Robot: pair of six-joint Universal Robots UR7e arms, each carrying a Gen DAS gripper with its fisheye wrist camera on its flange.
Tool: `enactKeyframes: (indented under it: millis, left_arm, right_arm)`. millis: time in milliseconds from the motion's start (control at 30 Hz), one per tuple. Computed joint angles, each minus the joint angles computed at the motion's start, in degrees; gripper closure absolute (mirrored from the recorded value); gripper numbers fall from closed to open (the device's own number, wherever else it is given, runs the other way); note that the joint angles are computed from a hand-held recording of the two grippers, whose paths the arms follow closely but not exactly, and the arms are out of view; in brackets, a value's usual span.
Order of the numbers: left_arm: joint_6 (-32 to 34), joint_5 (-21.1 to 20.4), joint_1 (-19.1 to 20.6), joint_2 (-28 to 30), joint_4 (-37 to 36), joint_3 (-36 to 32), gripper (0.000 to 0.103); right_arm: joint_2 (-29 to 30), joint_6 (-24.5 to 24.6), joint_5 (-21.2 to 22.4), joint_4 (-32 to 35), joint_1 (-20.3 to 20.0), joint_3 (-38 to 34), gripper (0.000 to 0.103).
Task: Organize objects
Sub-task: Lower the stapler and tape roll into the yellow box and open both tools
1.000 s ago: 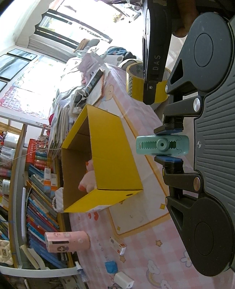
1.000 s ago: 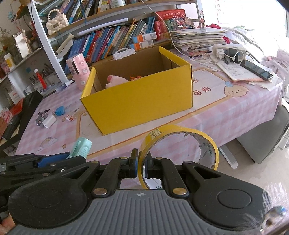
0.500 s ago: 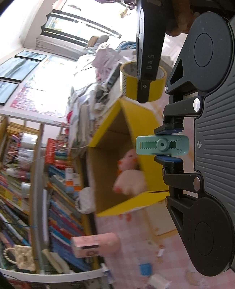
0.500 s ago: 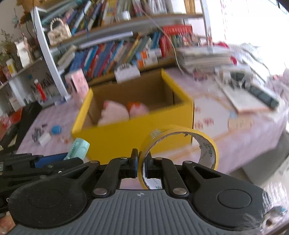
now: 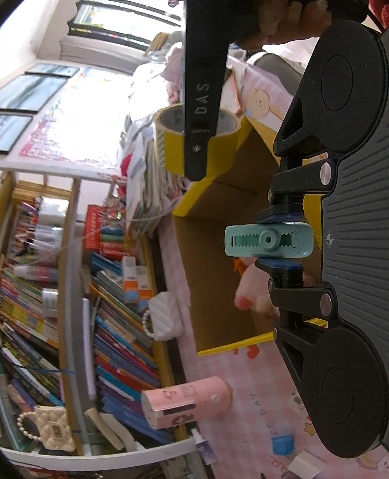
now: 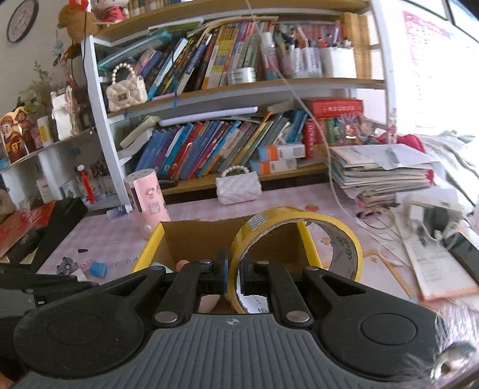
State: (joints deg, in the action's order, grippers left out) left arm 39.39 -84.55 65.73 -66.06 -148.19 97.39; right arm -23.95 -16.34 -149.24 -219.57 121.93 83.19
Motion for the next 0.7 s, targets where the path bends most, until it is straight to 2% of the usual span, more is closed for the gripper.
enactKeyframes:
  millis: [333, 700]
  left_arm:
    - [-2.3, 7.1, -1.0, 3.6, -1.7, -0.3, 0.080]
    - [-2.8, 10.3, -1.5, 5.0, -3.5, -0.1, 0.080]
  right_arm:
    - [-4.7, 7.5, 8.9, 16.1, -5.0, 4.1, 0.096]
    - [-6.5, 9.7, 12.9, 29.8, -8.2, 4.5, 0.096]
